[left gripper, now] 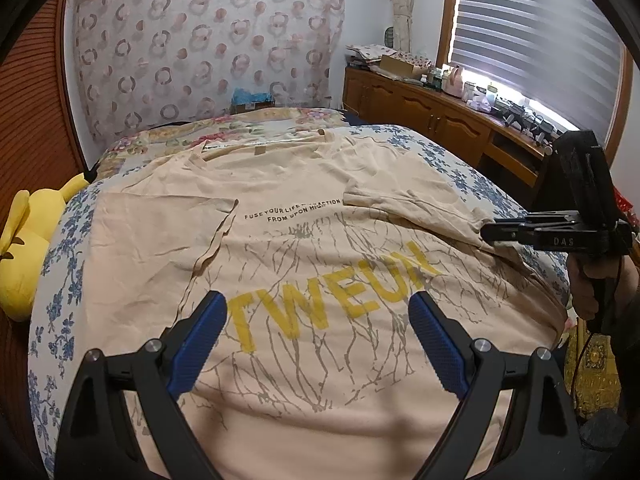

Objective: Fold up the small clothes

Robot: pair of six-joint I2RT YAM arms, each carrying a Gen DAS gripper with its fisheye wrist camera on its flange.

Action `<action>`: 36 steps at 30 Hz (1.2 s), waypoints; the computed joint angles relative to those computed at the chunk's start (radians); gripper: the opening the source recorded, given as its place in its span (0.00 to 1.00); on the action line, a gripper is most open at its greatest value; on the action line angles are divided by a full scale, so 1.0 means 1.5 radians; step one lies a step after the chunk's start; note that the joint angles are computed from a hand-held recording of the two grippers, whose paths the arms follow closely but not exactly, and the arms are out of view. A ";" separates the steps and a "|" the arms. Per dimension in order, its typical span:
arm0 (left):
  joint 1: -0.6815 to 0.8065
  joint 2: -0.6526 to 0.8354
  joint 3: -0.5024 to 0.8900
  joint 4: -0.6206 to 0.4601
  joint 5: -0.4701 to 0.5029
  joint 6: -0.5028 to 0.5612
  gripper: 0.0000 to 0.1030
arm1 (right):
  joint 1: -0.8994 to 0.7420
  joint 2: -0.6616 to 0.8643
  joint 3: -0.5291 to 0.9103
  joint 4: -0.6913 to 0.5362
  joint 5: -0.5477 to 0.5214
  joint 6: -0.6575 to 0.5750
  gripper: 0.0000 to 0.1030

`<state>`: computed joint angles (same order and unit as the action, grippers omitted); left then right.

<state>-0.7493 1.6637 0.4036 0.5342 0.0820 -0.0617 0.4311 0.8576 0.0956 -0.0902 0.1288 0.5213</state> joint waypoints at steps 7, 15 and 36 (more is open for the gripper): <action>0.001 0.000 -0.007 0.008 0.000 -0.002 0.91 | 0.070 -0.045 0.008 -0.007 0.022 0.002 0.05; 0.012 -0.014 -0.018 0.012 0.002 -0.007 0.91 | 0.210 0.017 0.030 0.015 0.081 0.047 0.05; 0.032 -0.011 -0.026 0.029 0.008 -0.014 0.90 | 0.141 0.166 0.092 0.096 0.065 -0.004 0.24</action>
